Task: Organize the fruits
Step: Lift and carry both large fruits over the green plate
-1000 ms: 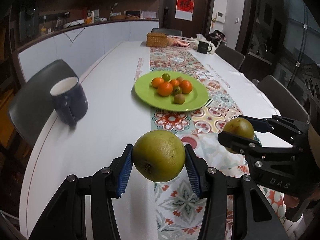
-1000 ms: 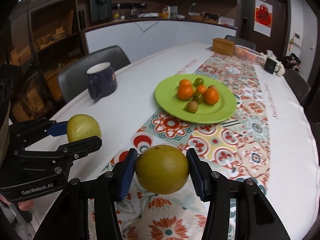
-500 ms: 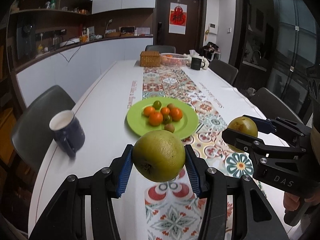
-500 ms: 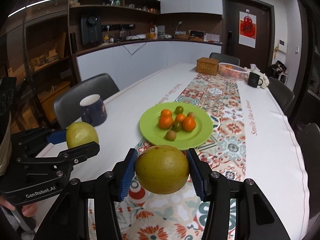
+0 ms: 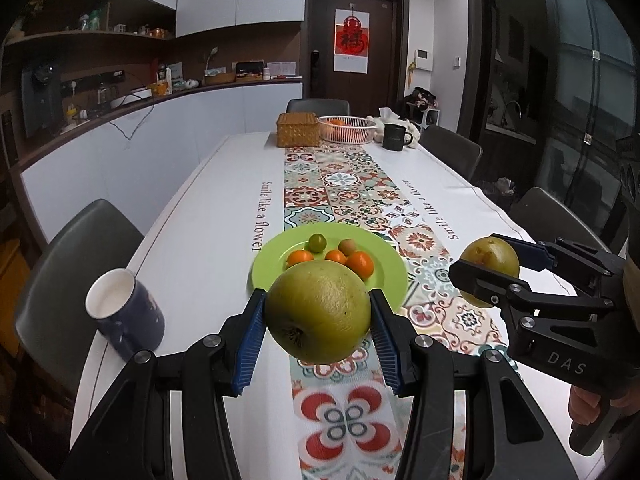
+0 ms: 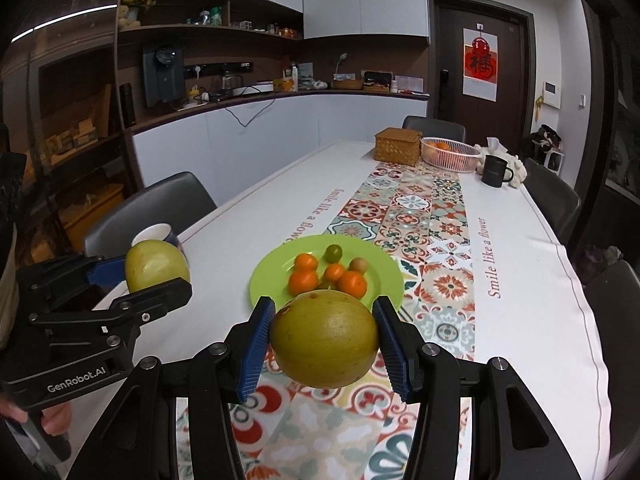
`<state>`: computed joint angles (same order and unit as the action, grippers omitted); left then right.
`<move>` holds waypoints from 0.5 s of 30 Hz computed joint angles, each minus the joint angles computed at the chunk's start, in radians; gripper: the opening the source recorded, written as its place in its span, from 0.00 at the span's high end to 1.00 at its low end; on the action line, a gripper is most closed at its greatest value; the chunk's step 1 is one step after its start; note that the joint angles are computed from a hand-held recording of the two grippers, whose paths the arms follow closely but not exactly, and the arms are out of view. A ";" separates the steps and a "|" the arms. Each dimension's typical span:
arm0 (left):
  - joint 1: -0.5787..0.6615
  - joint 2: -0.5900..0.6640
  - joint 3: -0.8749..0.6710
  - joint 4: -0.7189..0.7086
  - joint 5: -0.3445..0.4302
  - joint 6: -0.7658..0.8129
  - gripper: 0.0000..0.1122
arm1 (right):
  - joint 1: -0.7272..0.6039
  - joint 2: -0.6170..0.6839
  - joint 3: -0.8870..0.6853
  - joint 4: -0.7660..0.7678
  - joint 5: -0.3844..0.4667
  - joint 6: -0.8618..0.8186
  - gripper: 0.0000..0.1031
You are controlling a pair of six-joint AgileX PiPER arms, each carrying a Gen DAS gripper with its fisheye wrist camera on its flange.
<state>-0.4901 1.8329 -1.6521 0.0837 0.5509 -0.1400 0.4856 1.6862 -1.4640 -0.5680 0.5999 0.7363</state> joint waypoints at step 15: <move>0.053 0.320 -0.391 -0.118 0.166 0.140 0.56 | -0.124 0.233 -0.229 0.248 0.004 -0.265 0.50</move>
